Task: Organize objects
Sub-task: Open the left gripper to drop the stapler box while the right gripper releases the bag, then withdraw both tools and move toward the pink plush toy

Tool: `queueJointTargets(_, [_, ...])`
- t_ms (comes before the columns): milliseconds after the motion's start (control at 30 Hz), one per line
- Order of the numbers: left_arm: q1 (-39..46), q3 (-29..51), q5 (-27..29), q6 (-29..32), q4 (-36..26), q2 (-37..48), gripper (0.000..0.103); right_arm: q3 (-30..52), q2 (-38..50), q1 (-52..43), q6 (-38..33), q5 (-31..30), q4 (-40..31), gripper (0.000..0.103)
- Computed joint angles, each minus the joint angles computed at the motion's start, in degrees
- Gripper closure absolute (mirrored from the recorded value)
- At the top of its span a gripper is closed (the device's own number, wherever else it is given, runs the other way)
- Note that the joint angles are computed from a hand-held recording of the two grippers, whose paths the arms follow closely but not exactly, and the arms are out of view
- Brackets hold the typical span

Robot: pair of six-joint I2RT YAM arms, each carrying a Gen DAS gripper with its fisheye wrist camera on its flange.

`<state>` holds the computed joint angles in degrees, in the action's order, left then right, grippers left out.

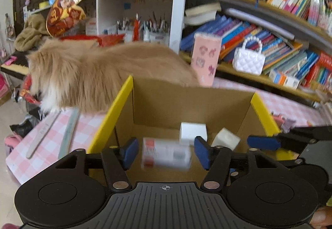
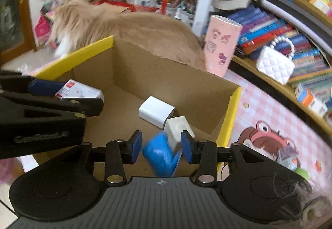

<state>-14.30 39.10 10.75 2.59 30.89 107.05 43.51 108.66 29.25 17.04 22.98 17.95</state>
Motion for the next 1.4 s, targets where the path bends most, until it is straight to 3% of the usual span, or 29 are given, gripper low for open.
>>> queueJointTargets(200, [2.4,-4.9,2.9,0.4,2.9,-6.3,0.035,-3.1,-4.9,4.0,2.5,6.3,0.7,0.055])
queueJointTargets(400, [6.3,-10.9,8.1,0.7,3.9,-14.0,0.030,-6.8,-11.5,10.1,9.3,15.0,-1.8,0.054])
queueJointTargets(600, [10.0,-15.8,12.5,5.4,2.6,-18.7,0.029,-8.0,-15.0,17.5,21.1,22.4,-9.4,0.054])
queueJointTargets(800, [15.7,-20.1,17.2,10.4,-1.0,-22.2,0.028,-6.2,-13.6,25.9,37.6,27.8,-21.7,0.054])
queueJointTargets(1033, [21.6,-23.9,21.1,17.7,-4.8,-23.9,0.025,-1.8,-8.0,33.4,55.9,28.3,-34.7,0.051])
queueJointTargets(1400, [26.0,-28.0,23.6,26.1,-8.1,-24.9,0.023,3.6,-0.9,42.3,75.5,25.9,-48.8,0.047])
